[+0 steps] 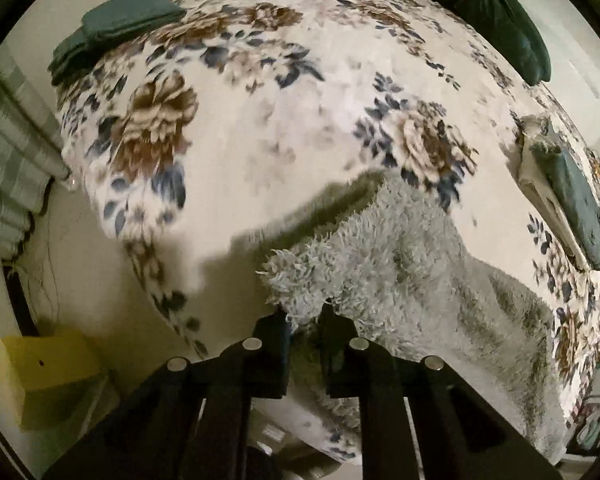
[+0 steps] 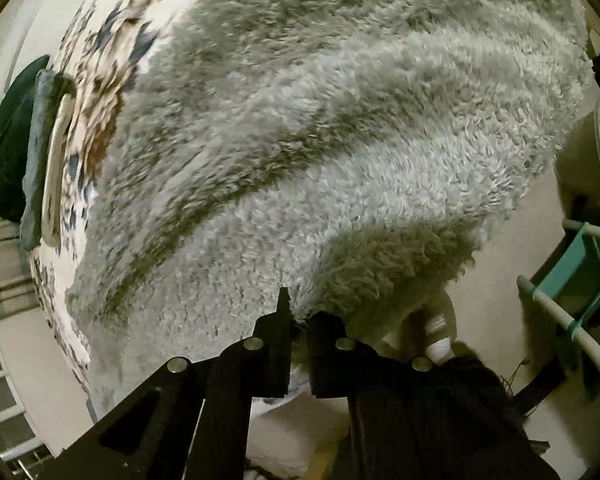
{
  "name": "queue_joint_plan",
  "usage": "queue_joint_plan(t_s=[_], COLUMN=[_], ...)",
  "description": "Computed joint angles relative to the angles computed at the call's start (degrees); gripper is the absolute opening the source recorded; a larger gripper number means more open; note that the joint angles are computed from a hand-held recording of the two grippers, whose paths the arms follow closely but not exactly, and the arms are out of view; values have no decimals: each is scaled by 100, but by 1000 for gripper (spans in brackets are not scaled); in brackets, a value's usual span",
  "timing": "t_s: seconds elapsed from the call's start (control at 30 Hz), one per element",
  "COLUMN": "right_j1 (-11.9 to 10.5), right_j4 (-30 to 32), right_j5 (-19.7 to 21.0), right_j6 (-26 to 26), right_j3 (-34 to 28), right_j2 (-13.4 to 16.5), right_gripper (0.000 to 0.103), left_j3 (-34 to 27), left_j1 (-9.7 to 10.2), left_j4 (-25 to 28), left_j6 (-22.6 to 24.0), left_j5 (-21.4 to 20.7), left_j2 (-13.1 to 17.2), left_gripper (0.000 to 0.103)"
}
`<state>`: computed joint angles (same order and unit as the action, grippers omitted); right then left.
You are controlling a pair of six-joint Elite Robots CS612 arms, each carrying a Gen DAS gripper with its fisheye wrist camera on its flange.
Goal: Fold towel
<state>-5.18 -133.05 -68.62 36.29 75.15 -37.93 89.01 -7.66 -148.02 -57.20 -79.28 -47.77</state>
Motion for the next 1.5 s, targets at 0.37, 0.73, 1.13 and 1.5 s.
queue_joint_plan(t_s=[0.37, 0.73, 1.13, 1.5], right_j1=[-86, -931, -1541, -1696], right_j4=[842, -1082, -2226, -1694], right_j5=[466, -330, -1162, -573], right_j6=[-321, 809, 1419, 1647], right_j3=[45, 1203, 742, 1213], right_j2=[22, -824, -168, -586], right_gripper=[29, 45, 7, 19], left_j3=[-311, -385, -1946, -3174], left_j1=[222, -164, -1014, -1538], left_j4=[954, 1471, 1827, 2330], left_j6=[459, 823, 1944, 3402], left_j5=[-704, 103, -593, -1024], left_j2=[420, -35, 808, 1534], left_gripper=[14, 82, 82, 82])
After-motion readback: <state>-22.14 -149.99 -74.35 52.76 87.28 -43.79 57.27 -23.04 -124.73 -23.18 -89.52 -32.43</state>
